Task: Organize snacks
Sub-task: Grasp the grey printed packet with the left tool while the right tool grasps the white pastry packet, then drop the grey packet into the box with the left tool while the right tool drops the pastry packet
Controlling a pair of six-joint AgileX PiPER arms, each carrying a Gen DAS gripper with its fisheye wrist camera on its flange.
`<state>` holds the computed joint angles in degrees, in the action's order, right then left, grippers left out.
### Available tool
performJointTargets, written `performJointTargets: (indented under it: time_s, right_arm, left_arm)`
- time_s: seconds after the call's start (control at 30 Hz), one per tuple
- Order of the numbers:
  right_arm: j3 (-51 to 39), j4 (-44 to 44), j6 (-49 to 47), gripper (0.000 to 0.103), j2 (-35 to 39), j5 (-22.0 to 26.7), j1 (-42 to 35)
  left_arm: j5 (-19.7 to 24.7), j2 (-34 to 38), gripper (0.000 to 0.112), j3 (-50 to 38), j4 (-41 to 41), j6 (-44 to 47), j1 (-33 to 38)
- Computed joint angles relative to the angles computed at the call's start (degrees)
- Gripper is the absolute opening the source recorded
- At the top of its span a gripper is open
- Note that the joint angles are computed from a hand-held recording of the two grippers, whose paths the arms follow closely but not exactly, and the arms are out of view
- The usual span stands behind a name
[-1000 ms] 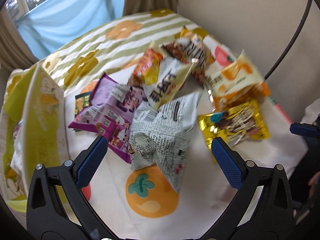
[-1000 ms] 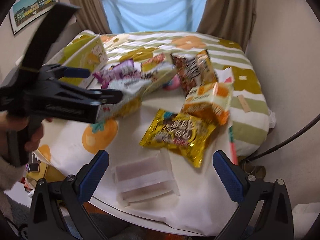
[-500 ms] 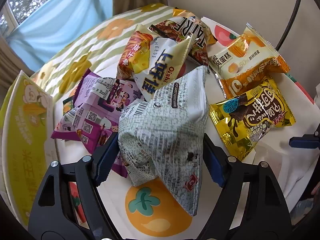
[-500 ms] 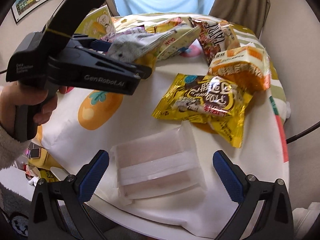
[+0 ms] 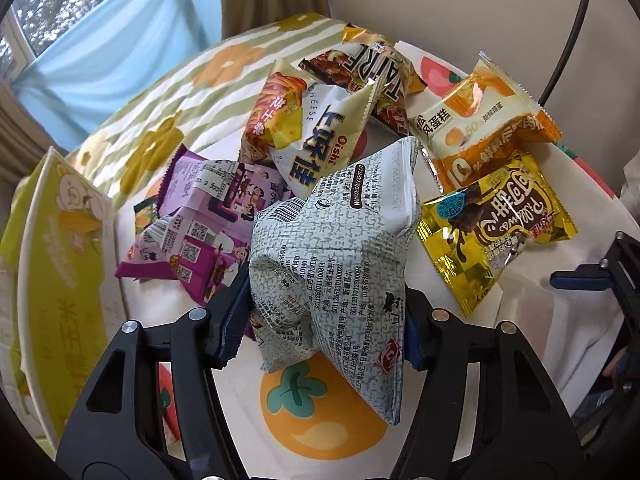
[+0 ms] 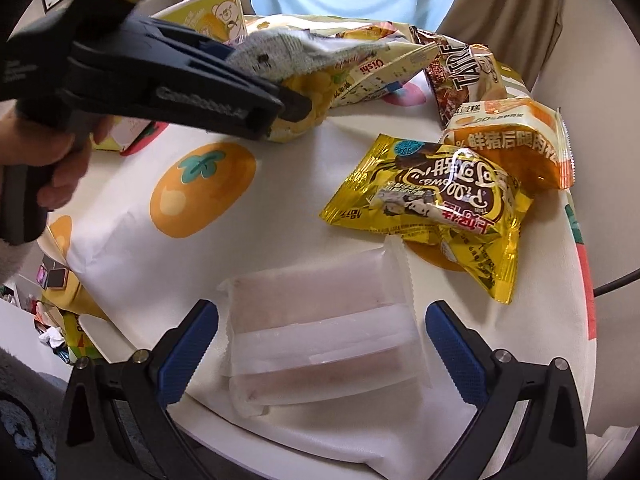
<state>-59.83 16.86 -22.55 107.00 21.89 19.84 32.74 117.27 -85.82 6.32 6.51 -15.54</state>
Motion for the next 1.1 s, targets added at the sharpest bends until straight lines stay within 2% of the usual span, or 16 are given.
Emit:
performJointTargets:
  time_s: [0.33,0.47,0.73,0.9,1.1]
  right_arm:
    - [0.16,-3.88,3.65,0.101,1.92,-2.64,2.06]
    - [0.29,-5.69,4.85,0.087,2.2,-2.74,2.42]
    - [2.04,-4.92,3.9,0.073,0.41,-3.91,2.49]
    - [2.77,-5.26,5.27,0.072,-1.89,-2.65,2.12]
    - [1.04,-5.64,6.81,0.072,-6.16,1.61,1.87]
  left_arm:
    - [-1.05,-2.61,0.058,3.55,0.25,-1.19,0.49]
    - [-1.38,-3.23,0.058,4.77,0.57,-2.05,0.64]
    - [-1.57,-6.13,0.058,7.55,1.17,-3.56,0.51]
    - [-1.19,-8.71,0.058,8.44,1.71,-4.97,0.48]
    - [0.82,-14.78,0.058,9.76,0.89,-7.77,1.29]
